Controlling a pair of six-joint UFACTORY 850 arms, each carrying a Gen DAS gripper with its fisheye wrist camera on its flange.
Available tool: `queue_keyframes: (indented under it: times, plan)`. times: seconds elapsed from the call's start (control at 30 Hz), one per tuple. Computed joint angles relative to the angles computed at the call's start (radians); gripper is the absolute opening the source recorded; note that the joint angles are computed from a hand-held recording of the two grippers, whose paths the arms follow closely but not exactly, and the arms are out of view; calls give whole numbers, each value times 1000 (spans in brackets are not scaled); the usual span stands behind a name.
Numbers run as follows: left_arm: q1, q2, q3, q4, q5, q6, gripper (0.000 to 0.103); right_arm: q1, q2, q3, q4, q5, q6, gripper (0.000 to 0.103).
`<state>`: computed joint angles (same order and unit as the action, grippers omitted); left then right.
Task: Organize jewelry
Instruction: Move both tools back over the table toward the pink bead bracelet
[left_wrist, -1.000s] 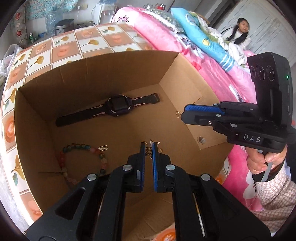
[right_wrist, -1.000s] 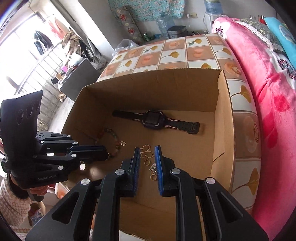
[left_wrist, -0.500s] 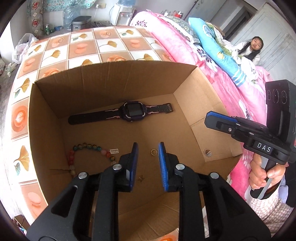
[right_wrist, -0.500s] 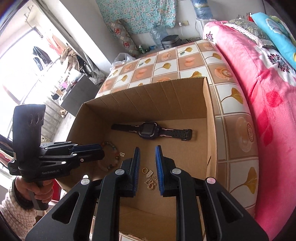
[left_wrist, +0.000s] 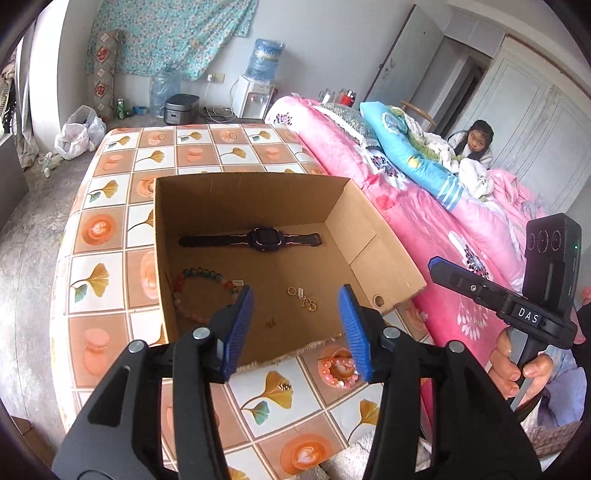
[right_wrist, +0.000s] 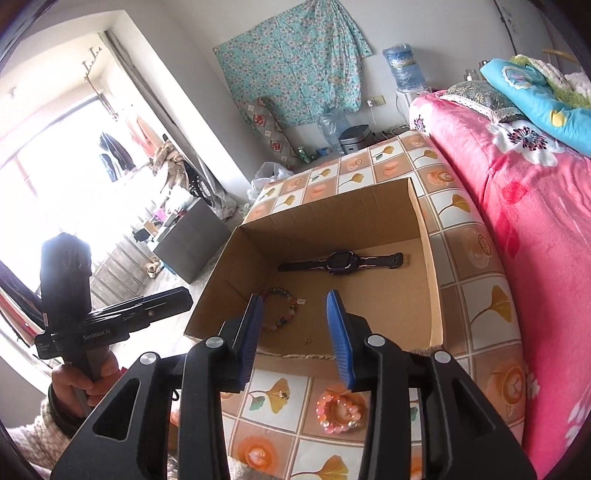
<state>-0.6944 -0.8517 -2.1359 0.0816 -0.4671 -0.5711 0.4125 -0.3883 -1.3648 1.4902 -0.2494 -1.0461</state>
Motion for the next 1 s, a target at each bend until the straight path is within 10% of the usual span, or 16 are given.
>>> queue_keyframes:
  times: [0.4, 1.0]
  plan:
    - [-94, 265, 470, 539, 198, -635, 78, 60, 132, 173, 283, -19, -313, 54]
    - [-146, 151, 458, 489, -62, -697, 83, 134, 167, 270, 255, 77, -263, 70]
